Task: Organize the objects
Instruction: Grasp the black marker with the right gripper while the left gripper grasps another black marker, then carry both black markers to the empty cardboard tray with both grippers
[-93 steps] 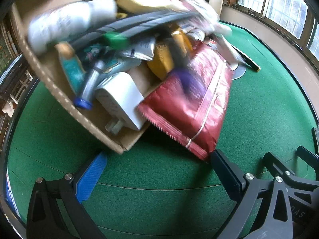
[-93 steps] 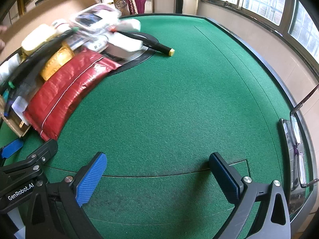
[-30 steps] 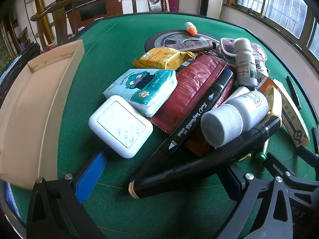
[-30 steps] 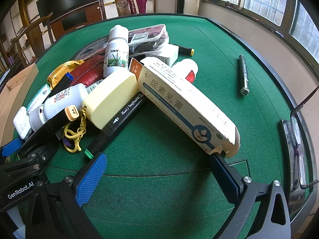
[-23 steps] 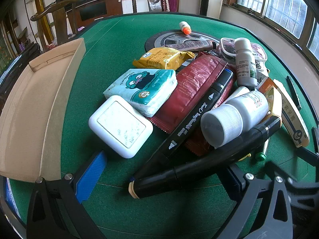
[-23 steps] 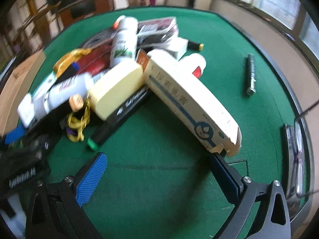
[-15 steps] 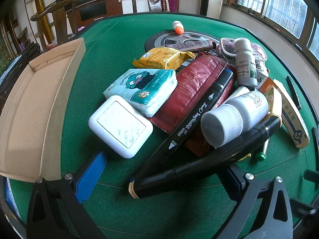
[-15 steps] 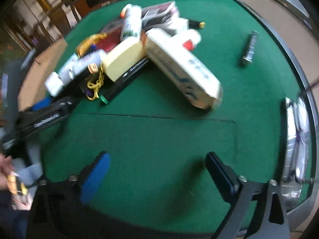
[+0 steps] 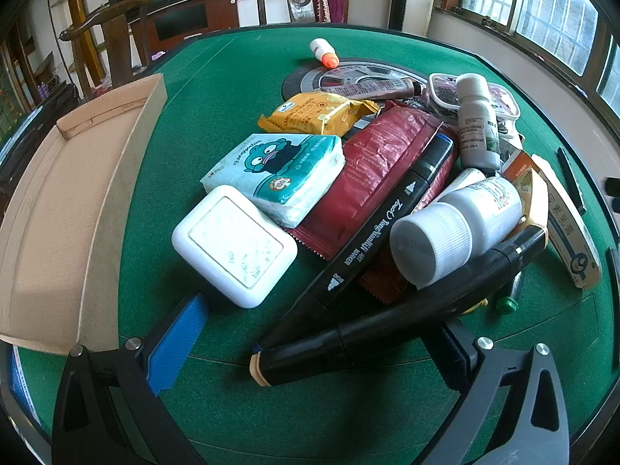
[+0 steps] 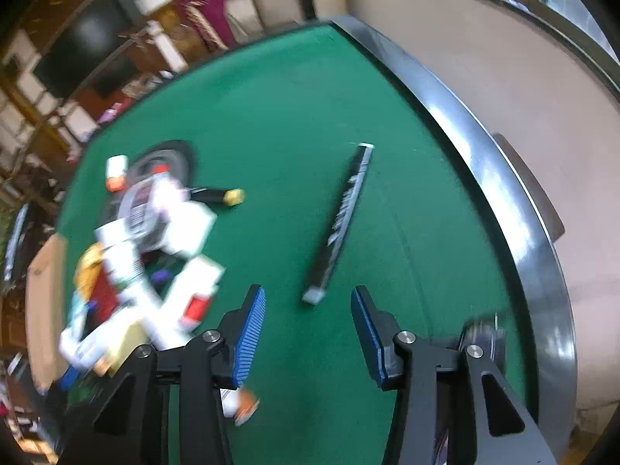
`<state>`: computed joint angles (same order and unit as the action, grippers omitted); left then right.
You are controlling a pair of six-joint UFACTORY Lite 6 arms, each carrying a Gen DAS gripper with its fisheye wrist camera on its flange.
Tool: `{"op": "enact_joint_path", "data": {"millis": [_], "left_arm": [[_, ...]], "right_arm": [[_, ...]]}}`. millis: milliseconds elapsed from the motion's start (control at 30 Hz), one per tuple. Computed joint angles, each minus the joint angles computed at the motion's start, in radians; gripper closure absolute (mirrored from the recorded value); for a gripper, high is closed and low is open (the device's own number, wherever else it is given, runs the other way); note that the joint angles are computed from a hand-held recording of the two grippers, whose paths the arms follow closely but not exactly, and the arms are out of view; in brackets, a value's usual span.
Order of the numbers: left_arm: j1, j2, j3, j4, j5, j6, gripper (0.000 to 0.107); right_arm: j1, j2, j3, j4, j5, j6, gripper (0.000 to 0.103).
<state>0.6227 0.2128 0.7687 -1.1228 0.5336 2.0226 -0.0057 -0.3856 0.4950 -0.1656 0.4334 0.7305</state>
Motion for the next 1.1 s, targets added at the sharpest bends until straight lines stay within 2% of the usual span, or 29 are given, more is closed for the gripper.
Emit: {"op": "enact_joint_path", "data": {"millis": [133,167,233,300,467,533,567,667,733,833,967,1100], "left_arm": [[-0.015,0.019,0.092,0.251,0.059,-0.175,0.007],[0.001,0.013,0.100,0.260,0.082,-0.168,0.013],[0.057,-0.045,0.069,0.246,0.129,-0.126,0.014],[0.114,-0.074,0.069,0.240,0.201,-0.093,0.014],[0.154,-0.095,0.111,0.297,0.286,-0.116,0.014],[0.164,-0.101,0.125,0.317,0.315,-0.101,0.014],[0.165,-0.098,0.136,0.334,0.331,-0.101,0.014],[0.190,-0.109,0.166,0.362,0.395,-0.084,0.014],[0.176,-0.116,0.176,0.373,0.418,-0.062,0.014],[0.164,-0.099,0.213,0.420,0.499,-0.038,0.014],[0.173,-0.088,0.222,0.530,0.617,0.078,0.014],[0.195,-0.118,0.165,0.610,0.625,0.240,0.023]], "right_arm": [[-0.121,0.216,0.103,0.028,-0.077,-0.095,0.060],[-0.140,0.251,0.127,0.058,-0.089,-0.134,0.061],[-0.148,0.351,0.206,0.016,-0.073,-0.130,0.062],[-0.176,0.407,0.237,0.031,-0.085,-0.154,0.069],[-0.133,0.483,0.294,-0.233,-0.079,0.062,0.073],[-0.118,0.486,0.298,-0.241,-0.079,0.030,0.080],[-0.121,0.475,0.288,-0.183,-0.091,-0.029,0.087],[-0.101,0.401,0.211,-0.040,-0.119,-0.172,0.088],[-0.084,0.305,0.116,0.113,-0.153,-0.294,0.088],[-0.036,0.102,-0.019,0.200,-0.146,-0.348,0.088],[0.094,-0.141,-0.104,0.109,-0.070,-0.161,0.088],[0.152,-0.408,-0.214,0.140,0.036,-0.102,0.087]]}}
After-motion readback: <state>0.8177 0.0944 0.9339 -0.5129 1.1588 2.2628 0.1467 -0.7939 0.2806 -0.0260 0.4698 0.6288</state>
